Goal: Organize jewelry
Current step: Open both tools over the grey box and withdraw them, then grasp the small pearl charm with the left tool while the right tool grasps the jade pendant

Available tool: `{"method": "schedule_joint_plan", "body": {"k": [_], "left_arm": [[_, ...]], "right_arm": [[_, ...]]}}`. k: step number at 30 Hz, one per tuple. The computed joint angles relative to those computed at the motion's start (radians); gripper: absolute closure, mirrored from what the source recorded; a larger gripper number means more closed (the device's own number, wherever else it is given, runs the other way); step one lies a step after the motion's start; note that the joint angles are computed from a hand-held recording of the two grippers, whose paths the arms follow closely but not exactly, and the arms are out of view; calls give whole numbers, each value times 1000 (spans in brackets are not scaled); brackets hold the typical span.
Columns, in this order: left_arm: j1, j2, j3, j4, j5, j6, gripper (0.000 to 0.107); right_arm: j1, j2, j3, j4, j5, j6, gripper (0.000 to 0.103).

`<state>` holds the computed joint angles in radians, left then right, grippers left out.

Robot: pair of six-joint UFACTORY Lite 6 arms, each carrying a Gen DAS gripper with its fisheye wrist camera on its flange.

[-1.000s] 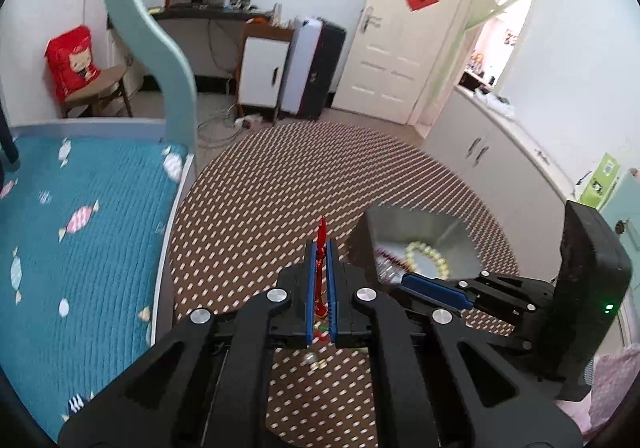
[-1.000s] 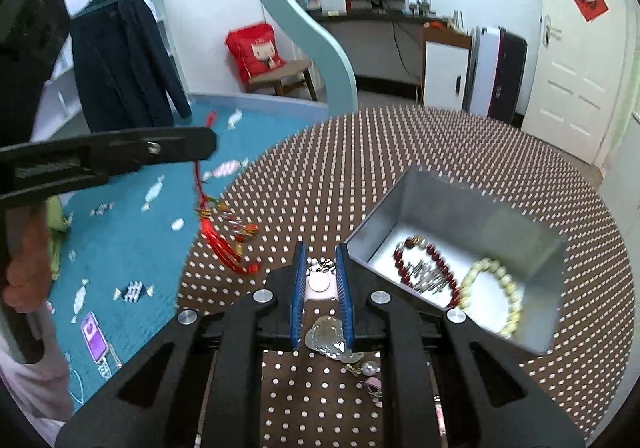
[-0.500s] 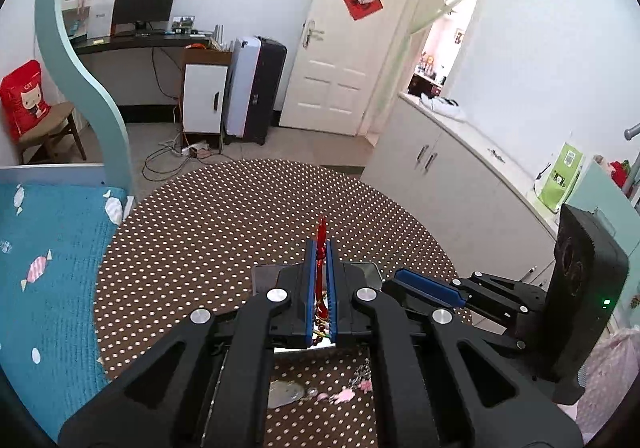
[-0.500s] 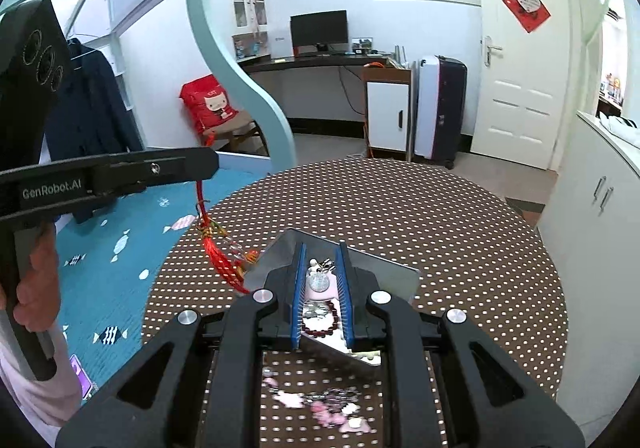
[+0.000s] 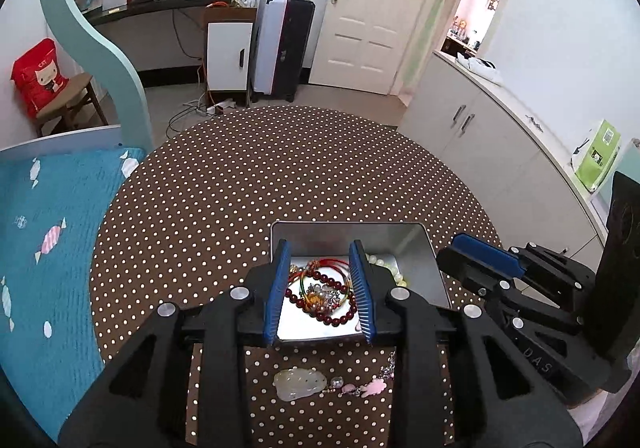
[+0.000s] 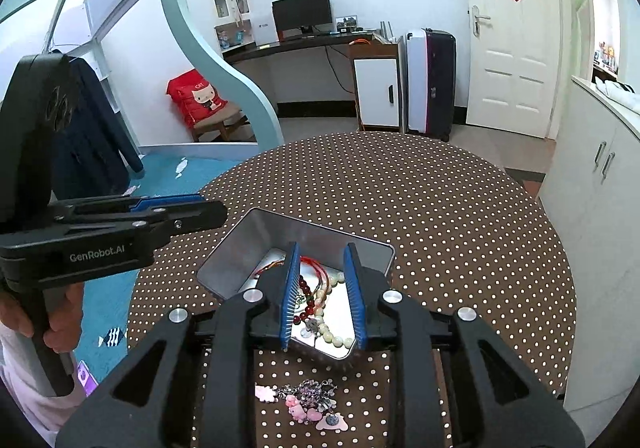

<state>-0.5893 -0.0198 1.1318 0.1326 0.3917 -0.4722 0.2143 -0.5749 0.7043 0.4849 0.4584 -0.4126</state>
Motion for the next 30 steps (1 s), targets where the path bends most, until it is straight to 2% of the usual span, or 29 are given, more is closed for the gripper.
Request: {"method": "schedule_joint_plan", "body": {"k": [6,9,10,12,14,15,17,20,27,28,30], "left_arm": [[-12,-49,-59,55,7,-52,77],[-23,-92,-123,104,10,-109,75],[-26,-105,-141,118,15,-124,74],[-23,-149,-201,140,18,-150,68],[-19,-193,-261,170,21,-183,47],[-21,-208,-281,197,28,-214,42],[-25,-249,-340,299,57,-331,28],[-7,-301,-416,328,68,-351,20],[45,-439,-627,372,26,-350,19],[37,-447,-645,403,18,-377,21],[32,-472,-697,412,-29,-367,33]], "right_arm": [[22,-47,-20,-58,12,77,81],[35,-92,-44,-110,23,137,71],[39,-99,-46,-121,25,151,64],[62,-135,-70,-147,33,187,58],[110,-168,-94,-228,35,282,48],[129,-179,-104,-260,34,319,44],[167,-208,-129,-291,35,364,31],[260,-239,-161,-421,32,521,16],[390,-221,-219,-518,-11,642,11],[395,-202,-224,-507,-23,639,11],[409,-163,-228,-513,-41,665,11]]}}
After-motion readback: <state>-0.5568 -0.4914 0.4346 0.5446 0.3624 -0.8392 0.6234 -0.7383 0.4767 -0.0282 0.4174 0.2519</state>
